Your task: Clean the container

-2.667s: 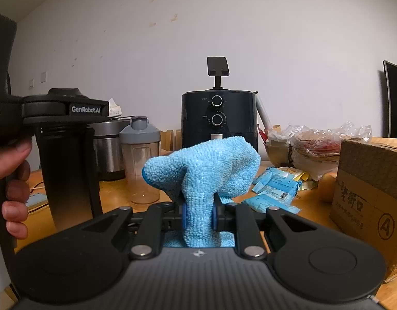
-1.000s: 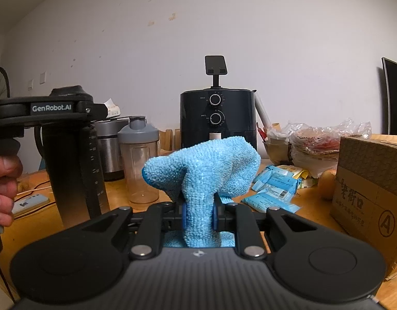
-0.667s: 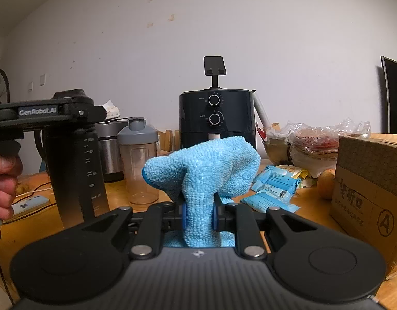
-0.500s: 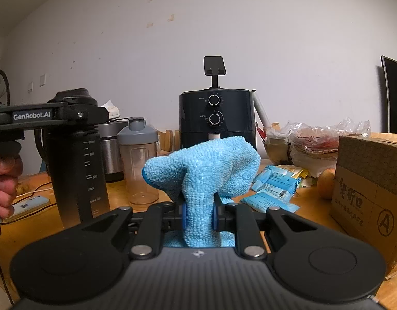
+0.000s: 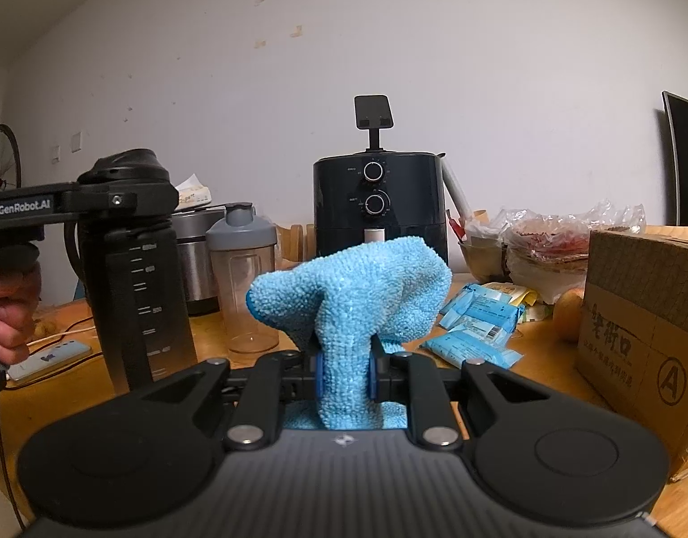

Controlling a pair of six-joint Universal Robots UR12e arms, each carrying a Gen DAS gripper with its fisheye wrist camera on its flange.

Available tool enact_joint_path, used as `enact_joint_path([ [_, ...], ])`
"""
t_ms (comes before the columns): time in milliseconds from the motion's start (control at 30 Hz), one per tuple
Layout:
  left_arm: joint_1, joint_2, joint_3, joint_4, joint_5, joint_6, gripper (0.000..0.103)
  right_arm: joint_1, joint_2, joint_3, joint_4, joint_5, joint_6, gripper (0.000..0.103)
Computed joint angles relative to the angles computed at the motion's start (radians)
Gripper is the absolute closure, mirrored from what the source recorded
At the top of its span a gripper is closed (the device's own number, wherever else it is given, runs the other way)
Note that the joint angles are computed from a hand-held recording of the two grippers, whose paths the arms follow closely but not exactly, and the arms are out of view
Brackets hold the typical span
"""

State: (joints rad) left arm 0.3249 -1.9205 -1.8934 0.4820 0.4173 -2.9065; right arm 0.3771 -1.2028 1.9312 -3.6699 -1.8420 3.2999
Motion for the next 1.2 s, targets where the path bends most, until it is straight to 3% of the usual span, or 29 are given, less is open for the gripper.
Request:
enact_joint_path([
  [233, 0.012, -0.017, 0.032, -0.105, -0.103, 0.077, 0.032, 0.0, 0.002, 0.0, -0.001, 0.009, 0.0, 0.088],
  [433, 0.013, -0.031, 0.058, -0.263, -0.194, 0.18, 0.033, -0.001, 0.001, 0.002, -0.004, 0.009, 0.002, 0.088],
  [733, 0.011, -0.017, 0.063, -0.425, -0.218, 0.329, 0.033, -0.004, -0.001, 0.008, -0.013, 0.011, 0.004, 0.088],
  [967, 0.011, -0.024, 0.068, -0.409, -0.221, 0.307, 0.033, -0.009, 0.0, 0.011, -0.026, 0.046, 0.0, 0.088],
  [1200, 0.01, -0.02, 0.069, -0.424, -0.217, 0.313, 0.033, -0.045, -0.006, 0.025, -0.057, 0.211, -0.03, 0.09],
])
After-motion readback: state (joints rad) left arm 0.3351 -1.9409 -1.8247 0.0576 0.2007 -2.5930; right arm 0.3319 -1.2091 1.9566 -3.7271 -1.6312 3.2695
